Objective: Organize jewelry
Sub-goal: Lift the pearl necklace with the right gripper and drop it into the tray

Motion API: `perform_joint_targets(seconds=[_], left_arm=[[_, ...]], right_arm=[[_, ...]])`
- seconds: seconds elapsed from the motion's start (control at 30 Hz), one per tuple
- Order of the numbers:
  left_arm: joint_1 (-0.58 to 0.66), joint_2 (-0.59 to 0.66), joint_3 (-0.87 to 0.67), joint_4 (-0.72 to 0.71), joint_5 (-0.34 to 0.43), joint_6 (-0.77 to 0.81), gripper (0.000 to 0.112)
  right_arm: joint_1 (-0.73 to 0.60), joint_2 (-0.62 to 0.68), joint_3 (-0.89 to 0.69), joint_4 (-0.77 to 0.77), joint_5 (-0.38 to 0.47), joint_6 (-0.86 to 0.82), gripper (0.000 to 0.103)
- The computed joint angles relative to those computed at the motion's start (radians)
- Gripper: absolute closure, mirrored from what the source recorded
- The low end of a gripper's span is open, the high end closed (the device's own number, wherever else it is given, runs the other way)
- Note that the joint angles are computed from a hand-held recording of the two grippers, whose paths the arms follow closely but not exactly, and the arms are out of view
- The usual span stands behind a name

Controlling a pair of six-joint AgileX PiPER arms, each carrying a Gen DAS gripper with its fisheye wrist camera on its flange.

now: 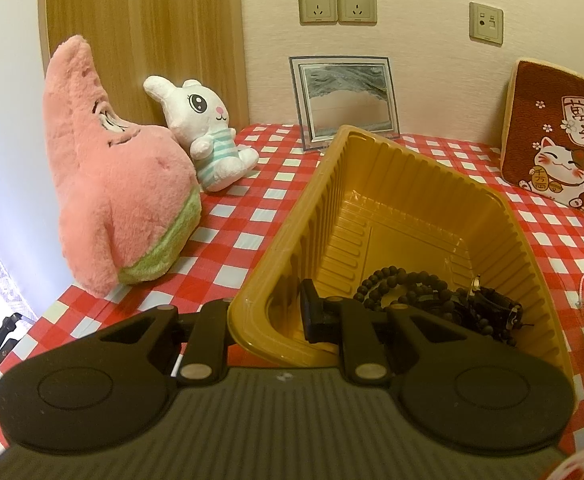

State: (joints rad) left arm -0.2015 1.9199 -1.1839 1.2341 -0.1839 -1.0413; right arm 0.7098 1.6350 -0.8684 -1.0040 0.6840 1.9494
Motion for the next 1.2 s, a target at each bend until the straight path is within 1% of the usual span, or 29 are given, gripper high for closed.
perform_joint_targets(seconds=[0.07, 0.2, 0.37, 0.57, 0.7, 0.8, 0.93, 1.07, 1.2], left_arm=[[0.0, 0.0, 0.0, 0.0, 0.0, 0.0, 0.096], [0.0, -0.001, 0.001, 0.001, -0.003, 0.001, 0.096], [0.0, -0.002, 0.001, 0.002, -0.003, 0.0, 0.096], [0.001, -0.005, 0.002, 0.012, -0.008, -0.006, 0.096], [0.001, -0.006, 0.001, 0.023, -0.011, -0.015, 0.097], [0.001, -0.005, 0.0, 0.024, -0.01, -0.018, 0.097], [0.002, -0.005, -0.003, 0.039, -0.01, -0.034, 0.097], [0.002, -0.004, -0.005, 0.048, -0.009, -0.045, 0.097], [0.004, -0.003, -0.008, 0.068, -0.011, -0.067, 0.097]], right_arm=[[0.013, -0.057, 0.02, -0.012, 0.026, 0.031, 0.102], [0.045, -0.173, 0.04, -0.016, 0.109, 0.045, 0.102], [0.096, -0.295, 0.013, 0.001, 0.26, -0.031, 0.102], [0.147, -0.381, -0.061, 0.012, 0.403, -0.124, 0.102], [0.179, -0.402, -0.124, 0.012, 0.45, -0.168, 0.102], [0.204, -0.394, -0.181, 0.02, 0.468, -0.203, 0.102], [0.21, -0.363, -0.25, 0.02, 0.446, -0.234, 0.102], [0.179, -0.319, -0.308, 0.022, 0.369, -0.266, 0.102], [0.122, -0.246, -0.371, 0.035, 0.252, -0.316, 0.102]])
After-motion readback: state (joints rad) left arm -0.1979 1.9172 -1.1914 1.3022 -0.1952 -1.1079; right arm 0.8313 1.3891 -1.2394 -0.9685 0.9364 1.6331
